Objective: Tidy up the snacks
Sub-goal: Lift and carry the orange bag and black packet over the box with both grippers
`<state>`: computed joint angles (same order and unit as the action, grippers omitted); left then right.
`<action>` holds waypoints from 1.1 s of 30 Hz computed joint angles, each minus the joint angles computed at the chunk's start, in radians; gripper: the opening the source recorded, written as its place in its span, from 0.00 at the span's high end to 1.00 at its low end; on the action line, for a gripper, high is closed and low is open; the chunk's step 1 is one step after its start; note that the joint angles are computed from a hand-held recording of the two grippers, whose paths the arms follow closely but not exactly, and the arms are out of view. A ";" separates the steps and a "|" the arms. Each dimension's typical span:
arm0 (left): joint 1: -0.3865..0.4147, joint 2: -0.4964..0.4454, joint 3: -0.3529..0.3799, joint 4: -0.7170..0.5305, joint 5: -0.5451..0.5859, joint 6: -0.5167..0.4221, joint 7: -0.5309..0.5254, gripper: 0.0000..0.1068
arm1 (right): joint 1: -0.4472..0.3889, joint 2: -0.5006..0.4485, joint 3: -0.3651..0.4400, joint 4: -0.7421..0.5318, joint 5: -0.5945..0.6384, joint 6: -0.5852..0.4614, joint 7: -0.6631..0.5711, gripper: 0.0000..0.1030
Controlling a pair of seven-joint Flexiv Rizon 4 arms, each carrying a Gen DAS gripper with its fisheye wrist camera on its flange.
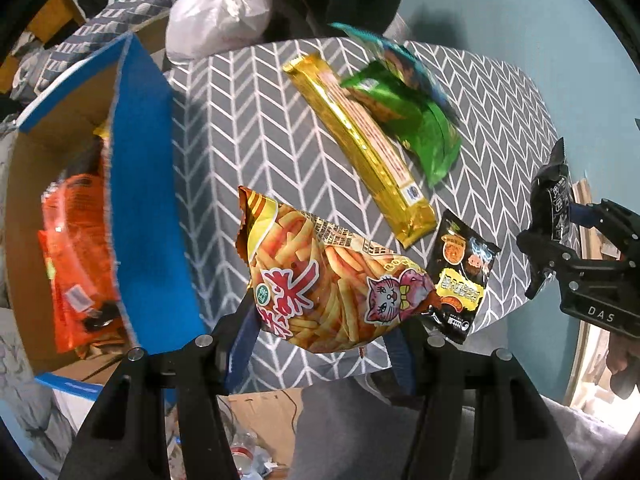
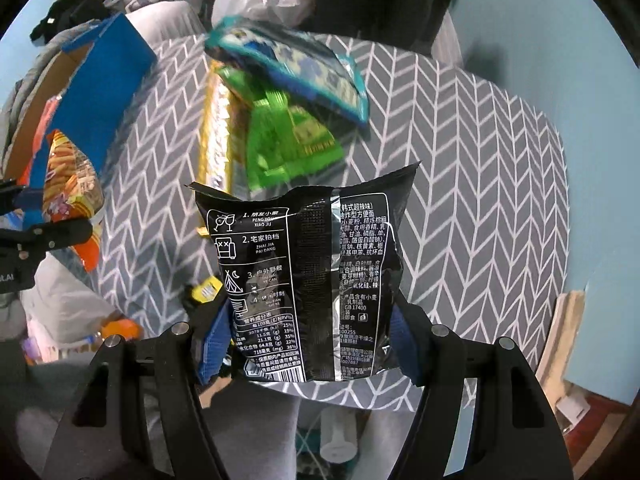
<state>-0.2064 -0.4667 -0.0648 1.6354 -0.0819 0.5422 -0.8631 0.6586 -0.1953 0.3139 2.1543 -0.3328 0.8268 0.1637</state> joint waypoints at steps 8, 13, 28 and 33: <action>0.019 0.021 -0.005 0.028 -0.044 0.037 -0.002 0.45 | -0.012 -0.033 -0.028 -0.093 -0.029 -0.031 -0.066 0.33; 0.032 0.032 -0.002 0.019 -0.062 0.038 -0.004 0.45 | -0.016 -0.080 -0.051 -0.174 -0.055 -0.044 -0.123 0.33; 0.088 0.028 0.021 -0.047 -0.087 0.027 -0.057 0.45 | -0.021 -0.159 -0.091 -0.351 -0.080 -0.057 -0.286 0.33; 0.109 0.010 0.030 -0.080 -0.087 0.023 -0.077 0.45 | -0.012 -0.213 -0.106 -0.434 -0.084 -0.063 -0.350 0.33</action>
<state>-0.0969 -0.4563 -0.0346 1.5559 -0.1687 0.5656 -0.9397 0.6464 -0.4081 0.2081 1.7205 -0.4172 0.7635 -0.1860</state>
